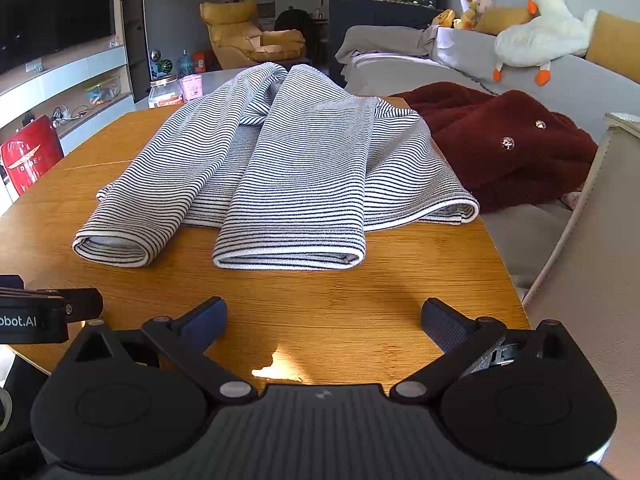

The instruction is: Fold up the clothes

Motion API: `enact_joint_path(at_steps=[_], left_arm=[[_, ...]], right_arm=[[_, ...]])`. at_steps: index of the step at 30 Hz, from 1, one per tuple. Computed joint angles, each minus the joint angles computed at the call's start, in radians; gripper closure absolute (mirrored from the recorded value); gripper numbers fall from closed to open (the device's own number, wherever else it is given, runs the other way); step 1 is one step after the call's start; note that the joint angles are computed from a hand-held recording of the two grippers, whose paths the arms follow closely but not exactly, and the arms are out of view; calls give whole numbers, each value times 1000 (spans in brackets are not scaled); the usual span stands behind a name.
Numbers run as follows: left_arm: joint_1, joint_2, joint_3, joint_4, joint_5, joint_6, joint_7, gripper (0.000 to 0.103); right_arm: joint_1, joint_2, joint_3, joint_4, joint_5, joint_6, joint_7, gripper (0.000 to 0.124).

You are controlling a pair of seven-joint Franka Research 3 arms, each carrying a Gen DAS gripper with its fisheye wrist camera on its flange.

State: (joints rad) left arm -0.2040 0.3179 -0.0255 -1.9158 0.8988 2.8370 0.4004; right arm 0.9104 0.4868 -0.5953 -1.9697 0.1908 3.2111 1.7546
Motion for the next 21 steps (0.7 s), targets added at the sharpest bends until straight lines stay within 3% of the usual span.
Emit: enact_joint_path(at_steps=[21], left_arm=[[-3,-1,5,-3,27,6,-22,0]], right_arm=[[-2,-4,6,-6,11,8,-17,21]])
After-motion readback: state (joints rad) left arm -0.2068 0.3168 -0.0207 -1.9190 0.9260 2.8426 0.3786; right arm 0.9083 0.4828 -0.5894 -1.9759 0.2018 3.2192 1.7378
